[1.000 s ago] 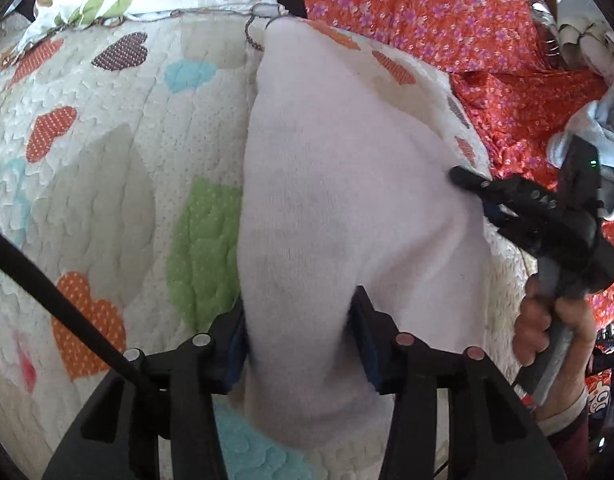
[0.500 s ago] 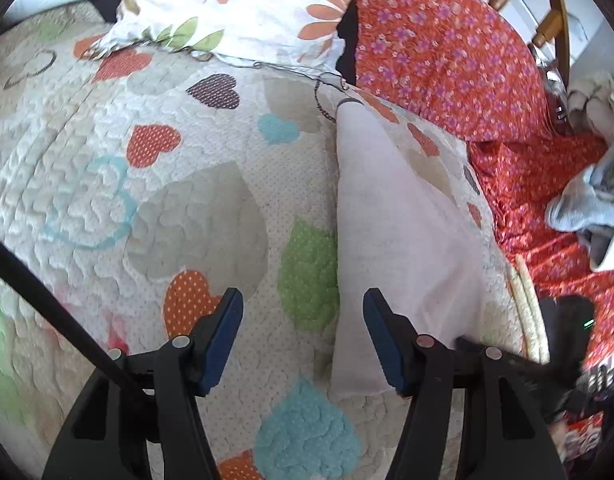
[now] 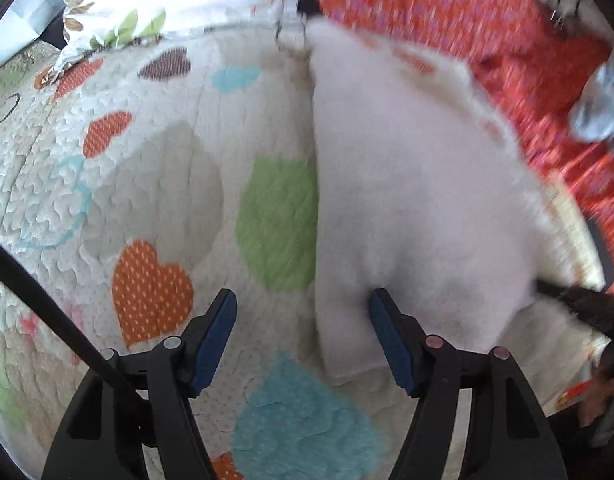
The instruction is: Fold small clothes
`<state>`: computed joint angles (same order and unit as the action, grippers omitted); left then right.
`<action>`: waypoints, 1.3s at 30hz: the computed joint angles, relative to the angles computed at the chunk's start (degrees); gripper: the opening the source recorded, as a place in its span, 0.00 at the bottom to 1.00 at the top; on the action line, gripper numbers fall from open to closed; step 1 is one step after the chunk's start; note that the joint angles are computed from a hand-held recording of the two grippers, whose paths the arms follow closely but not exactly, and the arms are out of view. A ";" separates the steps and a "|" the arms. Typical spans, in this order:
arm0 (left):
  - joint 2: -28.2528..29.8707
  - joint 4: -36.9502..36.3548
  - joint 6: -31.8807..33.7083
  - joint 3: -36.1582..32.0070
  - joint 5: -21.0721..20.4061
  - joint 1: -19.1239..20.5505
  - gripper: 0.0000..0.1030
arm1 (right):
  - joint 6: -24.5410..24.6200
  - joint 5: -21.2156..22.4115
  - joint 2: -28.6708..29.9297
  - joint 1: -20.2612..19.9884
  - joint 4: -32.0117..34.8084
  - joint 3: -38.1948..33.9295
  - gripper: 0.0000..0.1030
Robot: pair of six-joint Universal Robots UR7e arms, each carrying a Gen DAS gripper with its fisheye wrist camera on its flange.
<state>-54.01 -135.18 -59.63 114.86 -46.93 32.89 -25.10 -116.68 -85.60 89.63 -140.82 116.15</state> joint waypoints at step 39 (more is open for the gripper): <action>-14.29 -5.21 -7.40 9.29 -2.60 0.05 0.73 | 15.67 15.79 37.93 8.32 1.48 -39.35 0.36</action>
